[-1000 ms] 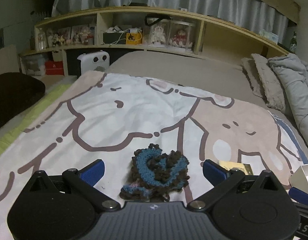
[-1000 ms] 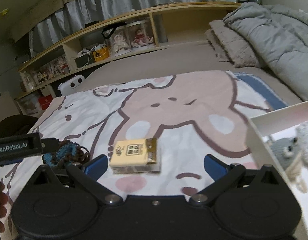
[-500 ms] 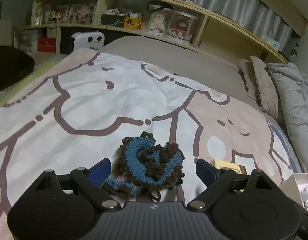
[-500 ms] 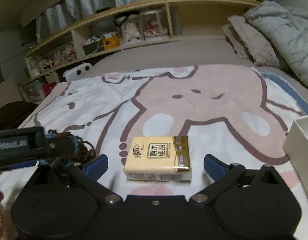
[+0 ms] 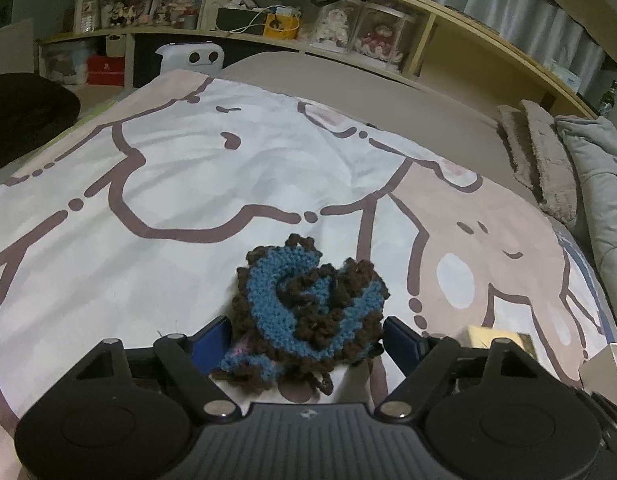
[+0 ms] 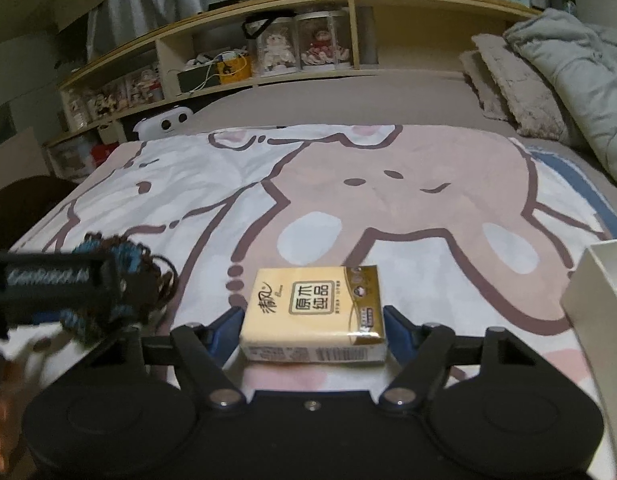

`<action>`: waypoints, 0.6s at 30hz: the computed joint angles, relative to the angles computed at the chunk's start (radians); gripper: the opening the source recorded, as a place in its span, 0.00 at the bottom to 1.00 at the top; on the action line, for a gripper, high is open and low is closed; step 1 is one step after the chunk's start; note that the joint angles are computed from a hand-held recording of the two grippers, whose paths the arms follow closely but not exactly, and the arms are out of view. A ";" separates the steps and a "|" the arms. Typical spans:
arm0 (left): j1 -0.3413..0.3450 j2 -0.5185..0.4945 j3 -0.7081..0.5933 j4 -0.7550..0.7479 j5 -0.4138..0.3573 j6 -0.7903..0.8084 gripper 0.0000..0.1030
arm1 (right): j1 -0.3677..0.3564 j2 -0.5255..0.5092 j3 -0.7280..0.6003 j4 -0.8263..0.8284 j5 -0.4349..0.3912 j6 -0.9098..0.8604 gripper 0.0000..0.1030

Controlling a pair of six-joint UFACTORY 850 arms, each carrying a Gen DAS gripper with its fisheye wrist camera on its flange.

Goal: Organize objects
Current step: 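Grasp the blue-brown crochet piece with the left tool while the right tool grasps the yellow tissue pack, then lift and carry the crochet piece and tissue pack toward the white tray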

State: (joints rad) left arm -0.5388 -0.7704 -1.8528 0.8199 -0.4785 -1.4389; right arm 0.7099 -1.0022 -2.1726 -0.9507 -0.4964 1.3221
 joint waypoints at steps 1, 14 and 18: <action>-0.001 -0.002 -0.003 -0.002 -0.006 -0.001 0.74 | 0.001 0.018 0.030 -0.019 0.006 0.013 0.72; -0.014 0.021 -0.010 -0.036 -0.033 0.039 0.32 | -0.008 0.124 0.165 -0.121 0.035 0.152 0.72; -0.017 0.041 0.003 -0.023 -0.019 0.028 0.24 | -0.008 0.152 0.184 -0.175 0.036 0.198 0.72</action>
State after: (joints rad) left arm -0.5560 -0.7291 -1.8497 0.7965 -0.4978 -1.4105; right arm 0.7023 -0.8505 -1.9889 -1.1260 -0.4602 1.5205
